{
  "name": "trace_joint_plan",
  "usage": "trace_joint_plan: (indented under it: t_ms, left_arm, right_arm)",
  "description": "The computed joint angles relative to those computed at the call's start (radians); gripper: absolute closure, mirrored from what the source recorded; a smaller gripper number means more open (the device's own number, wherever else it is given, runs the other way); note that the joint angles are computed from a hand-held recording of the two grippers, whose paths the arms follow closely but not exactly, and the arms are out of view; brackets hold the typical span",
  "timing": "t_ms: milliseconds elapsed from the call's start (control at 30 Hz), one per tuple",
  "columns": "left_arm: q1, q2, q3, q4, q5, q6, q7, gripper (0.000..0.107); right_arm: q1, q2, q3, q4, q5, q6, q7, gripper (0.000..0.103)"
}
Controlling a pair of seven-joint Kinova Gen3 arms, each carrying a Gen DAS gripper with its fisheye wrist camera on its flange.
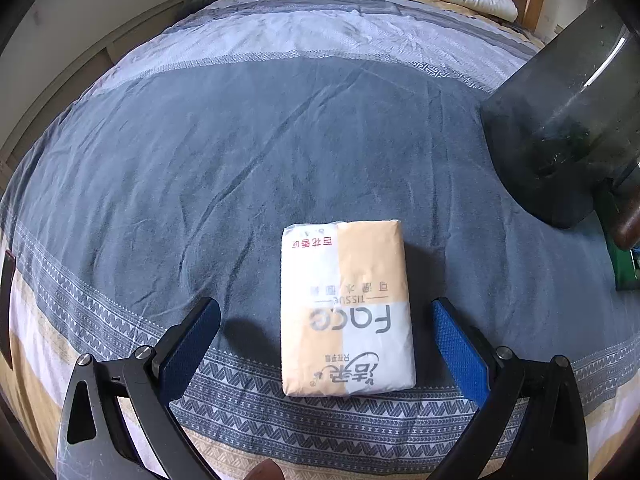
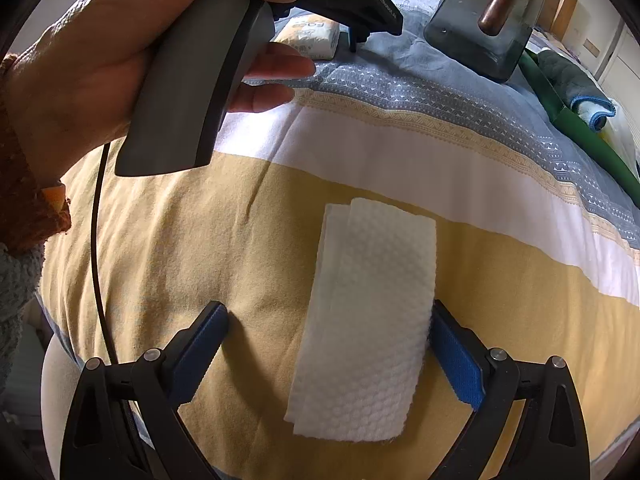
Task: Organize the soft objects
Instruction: 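Move the left tool onto the Face tissue pack while the right tool approaches the white wipe, then grasp the tissue pack with the left tool while the right tool grasps the white wipe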
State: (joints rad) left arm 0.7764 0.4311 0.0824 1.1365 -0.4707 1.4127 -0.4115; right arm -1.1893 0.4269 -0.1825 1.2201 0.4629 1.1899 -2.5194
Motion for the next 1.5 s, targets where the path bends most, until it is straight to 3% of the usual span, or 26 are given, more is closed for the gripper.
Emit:
trace_joint_plan:
  t_ms: [600, 1500]
  left_arm:
    - [-0.019, 0.017, -0.008, -0.010, 0.013, -0.020, -0.010, 0.006]
    - [-0.019, 0.039, -0.020, -0.034, 0.019, -0.011, -0.011, 0.006]
  right_arm:
    - [-0.010, -0.005, -0.002, 0.007, 0.010, 0.009, -0.007, 0.005]
    - [-0.017, -0.009, -0.005, -0.007, 0.018, 0.031, -0.004, 0.025]
